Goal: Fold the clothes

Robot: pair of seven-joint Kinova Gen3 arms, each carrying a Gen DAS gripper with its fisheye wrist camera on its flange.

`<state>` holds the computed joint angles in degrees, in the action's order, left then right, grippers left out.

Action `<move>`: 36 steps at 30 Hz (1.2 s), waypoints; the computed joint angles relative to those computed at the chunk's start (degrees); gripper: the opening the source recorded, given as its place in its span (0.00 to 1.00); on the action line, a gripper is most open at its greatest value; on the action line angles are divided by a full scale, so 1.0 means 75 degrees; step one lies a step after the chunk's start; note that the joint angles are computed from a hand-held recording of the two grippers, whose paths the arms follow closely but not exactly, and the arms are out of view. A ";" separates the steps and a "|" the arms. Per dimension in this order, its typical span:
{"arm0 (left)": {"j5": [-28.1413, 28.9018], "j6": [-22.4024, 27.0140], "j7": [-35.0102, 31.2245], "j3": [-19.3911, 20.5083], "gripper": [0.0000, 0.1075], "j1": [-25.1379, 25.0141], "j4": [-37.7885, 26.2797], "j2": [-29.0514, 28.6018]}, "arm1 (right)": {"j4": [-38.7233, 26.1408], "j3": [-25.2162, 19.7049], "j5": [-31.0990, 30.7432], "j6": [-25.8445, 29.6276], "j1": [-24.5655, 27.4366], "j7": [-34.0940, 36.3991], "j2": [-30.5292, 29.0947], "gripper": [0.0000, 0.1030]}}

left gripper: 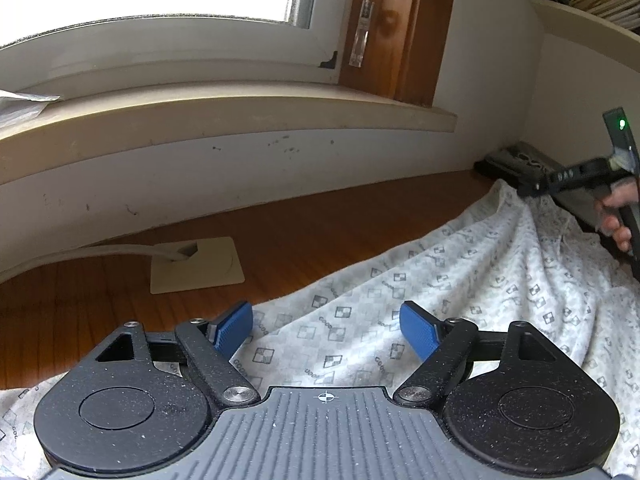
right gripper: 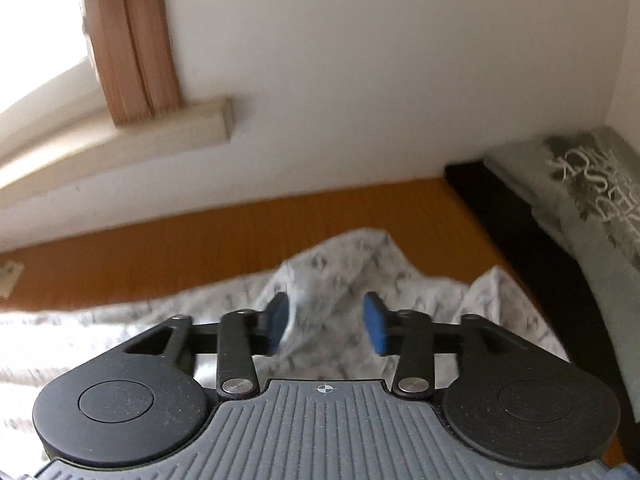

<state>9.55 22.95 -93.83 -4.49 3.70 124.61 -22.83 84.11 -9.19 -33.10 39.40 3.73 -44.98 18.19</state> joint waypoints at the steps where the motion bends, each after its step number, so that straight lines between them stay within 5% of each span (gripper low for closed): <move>1: -0.0023 0.0015 0.0027 0.0041 0.77 -0.0033 -0.0010 0.0008 | -0.0073 -0.0007 -0.0004 0.0041 -0.0011 -0.0010 0.0032 0.47; 7: -0.0075 0.0205 -0.0019 0.0032 0.69 0.0009 -0.0140 0.0090 | -0.0485 -0.0008 0.0371 0.0145 -0.0253 -0.0334 0.0471 0.48; 8: -0.0117 0.0312 -0.0026 0.0071 0.63 -0.0021 -0.0213 0.0140 | -0.0560 -0.0007 0.0346 0.0243 -0.0236 -0.0306 0.0557 0.40; 9: -0.0163 0.0420 -0.0032 0.0123 0.55 -0.0052 -0.0290 0.0188 | -0.0539 -0.0137 0.0196 0.0218 -0.0077 -0.0172 0.0591 0.08; 10: -0.0212 0.0522 -0.0040 0.0178 0.50 -0.0082 -0.0364 0.0235 | -0.0482 -0.0246 -0.0078 0.0170 0.0096 0.0072 0.0612 0.07; 14: -0.0521 0.0706 -0.0111 0.0477 0.45 -0.0200 -0.0533 0.0372 | -0.0246 -0.0613 -0.1135 0.0184 0.0788 0.0430 0.0608 0.07; 19: -0.0742 0.0877 -0.0200 0.0662 0.44 -0.0207 -0.0736 0.0526 | -0.0333 -0.0261 -0.0976 0.0342 0.0569 0.0165 0.0739 0.26; 23: -0.0653 0.0831 -0.0564 0.0525 0.01 0.0047 -0.0744 0.0547 | -0.0298 -0.0046 -0.1713 0.0438 0.0614 0.0774 0.0866 0.24; 25: -0.0625 0.0670 -0.0605 0.0547 0.01 0.0041 -0.0640 0.0406 | 0.0011 -0.0612 -0.2307 0.0257 0.1235 0.1395 0.0808 0.14; 28: -0.0257 0.0240 -0.0552 0.0251 0.01 0.0127 -0.0437 0.0137 | 0.0308 -0.1271 -0.3115 -0.0196 0.1918 0.2012 0.0758 0.16; 33: -0.0245 0.0324 -0.0144 0.0341 0.01 -0.0207 -0.0494 0.0254 | 0.0105 -0.0586 -0.3011 0.0340 0.1437 0.2073 0.0775 0.19; 36: -0.0400 0.0529 0.0099 0.0540 0.03 -0.0388 -0.0568 0.0408 | -0.0004 -0.0478 -0.2860 0.0911 0.1401 0.2132 0.0831 0.36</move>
<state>6.55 26.92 -93.08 -0.44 0.79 120.36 -19.77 84.08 -12.77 -54.55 46.23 14.24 -28.99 24.42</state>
